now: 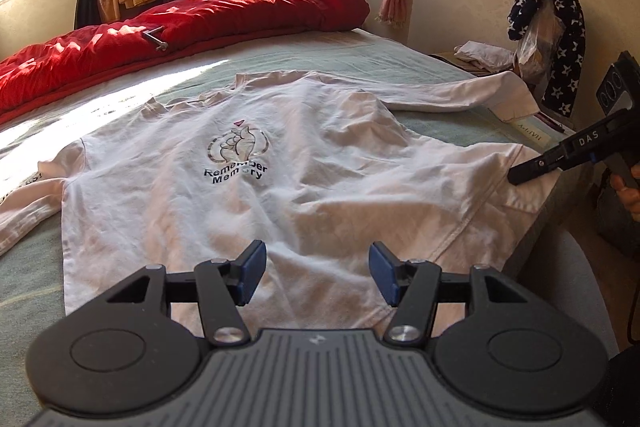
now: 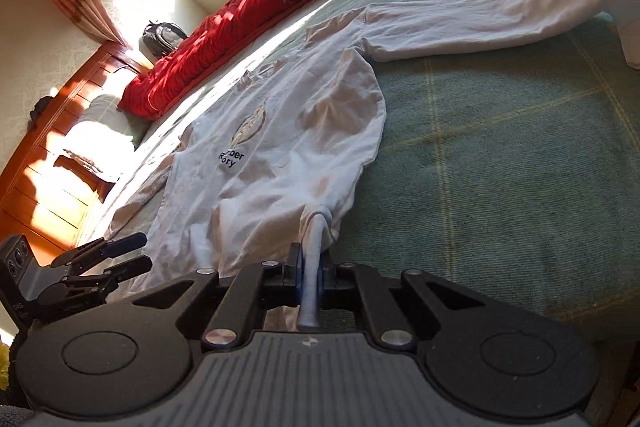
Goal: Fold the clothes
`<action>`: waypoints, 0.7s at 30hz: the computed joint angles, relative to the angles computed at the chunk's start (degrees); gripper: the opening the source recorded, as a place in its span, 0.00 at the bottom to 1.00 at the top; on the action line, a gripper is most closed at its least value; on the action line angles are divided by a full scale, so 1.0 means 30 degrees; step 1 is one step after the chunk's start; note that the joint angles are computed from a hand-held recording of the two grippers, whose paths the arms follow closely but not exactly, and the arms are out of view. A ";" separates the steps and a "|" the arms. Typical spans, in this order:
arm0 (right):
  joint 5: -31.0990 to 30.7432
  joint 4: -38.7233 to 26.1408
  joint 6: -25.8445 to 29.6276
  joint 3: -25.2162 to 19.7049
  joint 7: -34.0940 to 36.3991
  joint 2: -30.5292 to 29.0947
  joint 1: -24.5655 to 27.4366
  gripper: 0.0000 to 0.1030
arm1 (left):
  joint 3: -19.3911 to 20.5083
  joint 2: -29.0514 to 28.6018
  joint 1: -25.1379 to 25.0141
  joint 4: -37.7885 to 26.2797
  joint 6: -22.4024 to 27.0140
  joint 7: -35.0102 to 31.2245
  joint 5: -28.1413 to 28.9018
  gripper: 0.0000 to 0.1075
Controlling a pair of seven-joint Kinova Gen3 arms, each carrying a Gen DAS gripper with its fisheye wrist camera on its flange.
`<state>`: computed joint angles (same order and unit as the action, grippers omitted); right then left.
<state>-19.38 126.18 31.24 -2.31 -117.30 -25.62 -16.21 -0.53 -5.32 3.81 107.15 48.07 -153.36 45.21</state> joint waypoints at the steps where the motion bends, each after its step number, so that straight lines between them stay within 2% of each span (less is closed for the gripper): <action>1: 0.0250 -0.0114 0.0675 -0.0258 -0.0351 0.0186 0.0370 0.08 | 0.0033 -0.0060 -0.0003 0.0001 0.0000 0.0085 -0.0207 0.55; 4: 0.1085 -0.0382 0.2285 -0.1076 -0.1473 0.0653 0.1344 0.11 | 0.0113 -0.0150 -0.0009 -0.0052 -0.0143 0.0670 -0.0980 0.56; 6: 0.1351 -0.0203 0.2465 -0.1331 -0.2103 0.0251 0.1700 0.18 | 0.0115 -0.0149 -0.0072 -0.0139 -0.0251 0.1320 -0.1619 0.56; 8: 0.1732 -0.0088 0.2498 -0.1695 -0.2755 -0.0253 0.2096 0.18 | 0.0042 -0.0117 -0.0201 -0.0262 -0.0323 0.2059 -0.2186 0.56; 11: 0.2343 -0.0009 0.2055 -0.2219 -0.3579 -0.1029 0.2570 0.26 | -0.0282 0.0003 -0.0630 -0.0566 -0.0315 0.3273 -0.2601 0.56; 13: 0.2528 0.0009 0.1543 -0.2228 -0.3793 -0.1255 0.2566 0.36 | -0.0464 0.0106 -0.0955 -0.0793 -0.0336 0.4035 -0.2847 0.56; 16: 0.2799 0.0035 0.0732 -0.2316 -0.4038 -0.1172 0.2563 0.43 | -0.0749 0.0279 -0.1494 -0.1145 -0.0514 0.4899 -0.3028 0.56; 21: 0.2829 0.0070 -0.0506 -0.2143 -0.4097 -0.0535 0.2013 0.44 | -0.1089 0.1287 -0.2569 -0.2239 -0.0525 0.6182 -0.2932 0.54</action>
<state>-10.90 126.39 29.72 -8.74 -129.59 -27.23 -10.17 -3.80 -1.46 -3.90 100.44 46.49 -134.82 36.42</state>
